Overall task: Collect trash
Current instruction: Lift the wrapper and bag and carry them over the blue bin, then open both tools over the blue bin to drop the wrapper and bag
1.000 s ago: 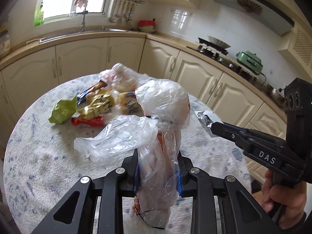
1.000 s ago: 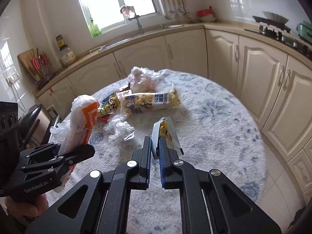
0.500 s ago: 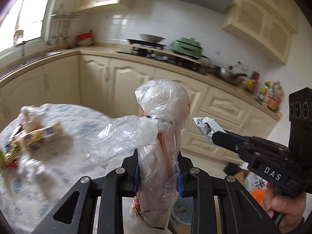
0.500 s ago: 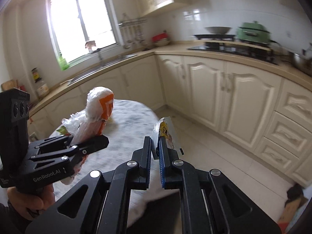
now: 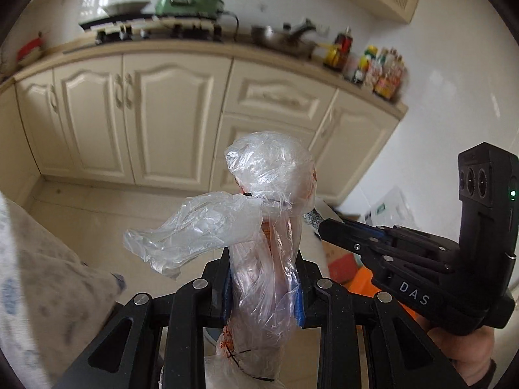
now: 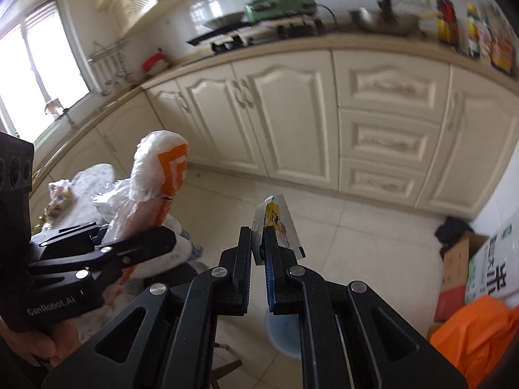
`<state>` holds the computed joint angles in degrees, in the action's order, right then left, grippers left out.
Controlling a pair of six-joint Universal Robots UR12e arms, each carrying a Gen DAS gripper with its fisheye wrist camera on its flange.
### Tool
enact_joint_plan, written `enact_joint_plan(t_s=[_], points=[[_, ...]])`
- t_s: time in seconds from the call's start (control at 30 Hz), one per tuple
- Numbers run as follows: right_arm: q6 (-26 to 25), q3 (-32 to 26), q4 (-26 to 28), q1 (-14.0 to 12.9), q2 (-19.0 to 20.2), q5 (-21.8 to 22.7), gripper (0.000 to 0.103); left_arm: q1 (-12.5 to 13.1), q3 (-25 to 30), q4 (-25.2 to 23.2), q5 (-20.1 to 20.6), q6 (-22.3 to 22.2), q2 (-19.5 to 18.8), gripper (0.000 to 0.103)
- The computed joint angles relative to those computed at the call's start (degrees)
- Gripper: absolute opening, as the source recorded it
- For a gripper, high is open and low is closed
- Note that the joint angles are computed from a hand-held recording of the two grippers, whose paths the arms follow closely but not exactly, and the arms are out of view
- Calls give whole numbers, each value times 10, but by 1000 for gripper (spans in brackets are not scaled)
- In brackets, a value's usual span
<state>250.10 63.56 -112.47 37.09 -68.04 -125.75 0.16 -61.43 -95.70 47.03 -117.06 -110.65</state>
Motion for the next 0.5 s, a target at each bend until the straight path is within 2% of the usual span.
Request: enact_joint_plan(t_s=[0.2,0.43,0.47,0.5], points=[[61,87,-47,-21,-26,72,7,-47,40,-23,95,-45,-55,25],[115,163,-103,-40,-44,135,10,-89,96,-49,154,-87,-112,28],[123,168,-107,-41,-46,139,10,-91,100,-54,159,-89,-117,32],[128,172,-108,-41,-47,142,11,-97,113,-58,163,-95,-129,42]])
